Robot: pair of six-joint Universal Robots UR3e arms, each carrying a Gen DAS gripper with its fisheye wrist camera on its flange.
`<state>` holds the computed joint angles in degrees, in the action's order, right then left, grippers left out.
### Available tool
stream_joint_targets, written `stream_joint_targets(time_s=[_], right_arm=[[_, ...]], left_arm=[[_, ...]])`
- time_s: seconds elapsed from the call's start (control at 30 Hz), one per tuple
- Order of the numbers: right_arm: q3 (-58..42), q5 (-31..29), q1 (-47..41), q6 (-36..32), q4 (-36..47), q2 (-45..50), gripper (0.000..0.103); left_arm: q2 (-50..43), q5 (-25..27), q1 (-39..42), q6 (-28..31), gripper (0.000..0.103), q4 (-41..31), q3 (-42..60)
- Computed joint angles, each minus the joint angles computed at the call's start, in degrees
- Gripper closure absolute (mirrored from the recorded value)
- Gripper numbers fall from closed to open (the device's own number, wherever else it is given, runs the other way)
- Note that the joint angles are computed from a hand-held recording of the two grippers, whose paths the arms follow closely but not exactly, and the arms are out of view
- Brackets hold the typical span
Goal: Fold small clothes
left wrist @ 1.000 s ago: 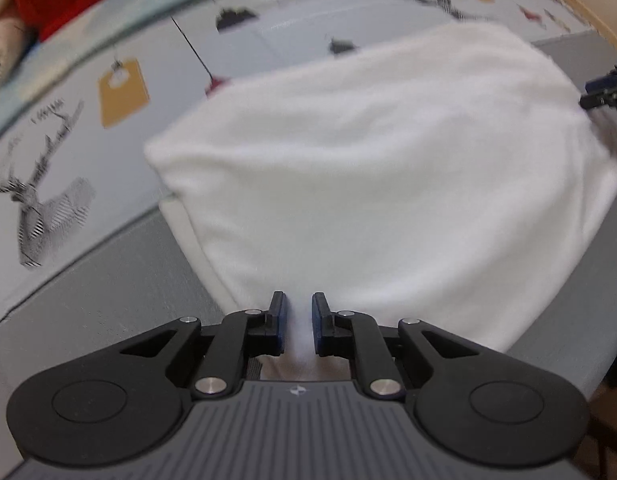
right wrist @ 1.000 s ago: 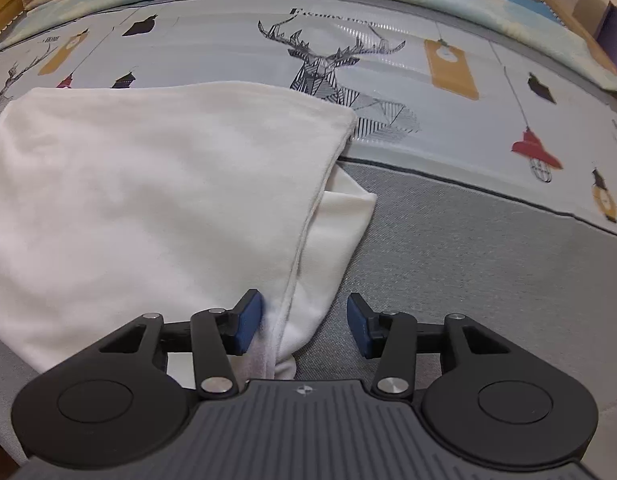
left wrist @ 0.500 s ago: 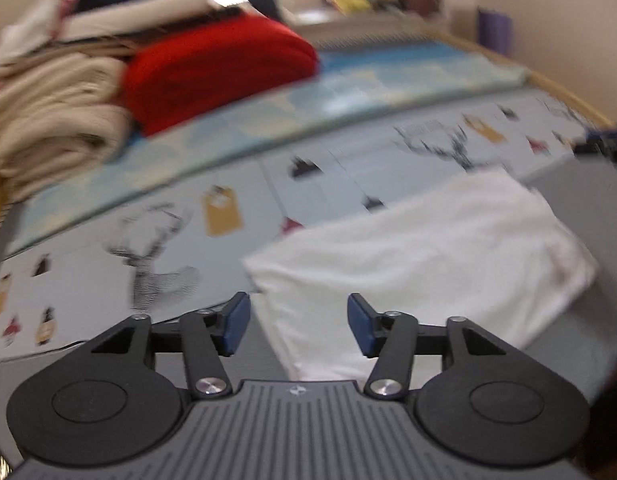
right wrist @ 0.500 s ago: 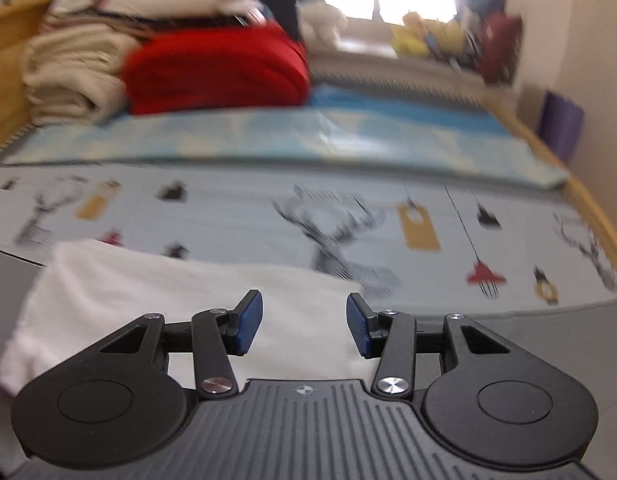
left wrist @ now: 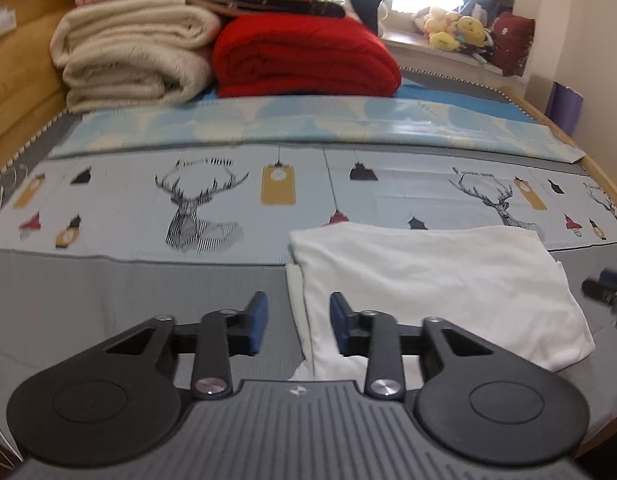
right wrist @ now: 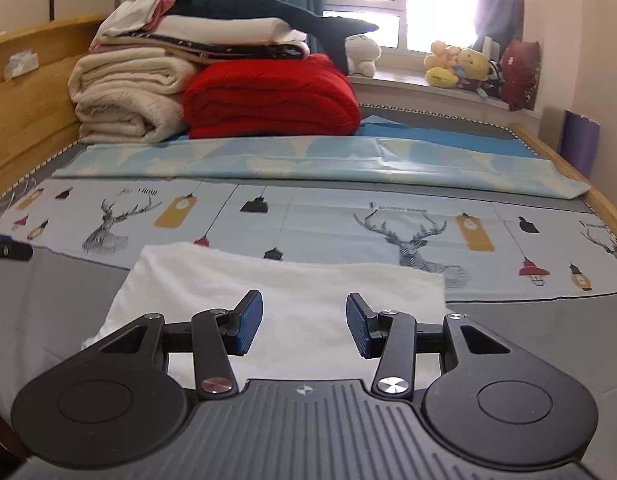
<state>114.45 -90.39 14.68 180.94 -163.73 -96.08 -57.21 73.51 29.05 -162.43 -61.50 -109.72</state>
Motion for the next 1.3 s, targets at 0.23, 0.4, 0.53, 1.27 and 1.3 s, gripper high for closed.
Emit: stream_joint_targets(time_s=[0.23, 0.4, 0.53, 1.27, 1.3], right_arm=[[-1.4, -2.5, 5.7, 5.2, -3.0, 6.4, 0.063], [-0.4, -5.0, 9.8, 5.5, -7.5, 11.6, 0.063], [-2.1, -5.4, 12.4, 7.2, -7.8, 15.2, 0.063], [-12.0, -1.0, 21.6, -7.7, -10.6, 28.6, 0.07], [-12.6, -1.2, 22.4, -9.2, -10.8, 29.6, 0.07]], left_arm=[[0.4, -2.6, 3.8, 3.5, 0.075, -4.3, 0.1], [-0.5, -0.7, 3.3, 4.6, 0.075, -3.6, -0.4], [-0.7, -0.4, 3.9, 5.6, 0.075, -3.9, -0.4], [-3.2, 0.5, 8.8, 9.0, 0.074, -5.1, -0.5], [-3.4, 0.5, 9.0, 9.1, 0.074, -5.1, -0.5]])
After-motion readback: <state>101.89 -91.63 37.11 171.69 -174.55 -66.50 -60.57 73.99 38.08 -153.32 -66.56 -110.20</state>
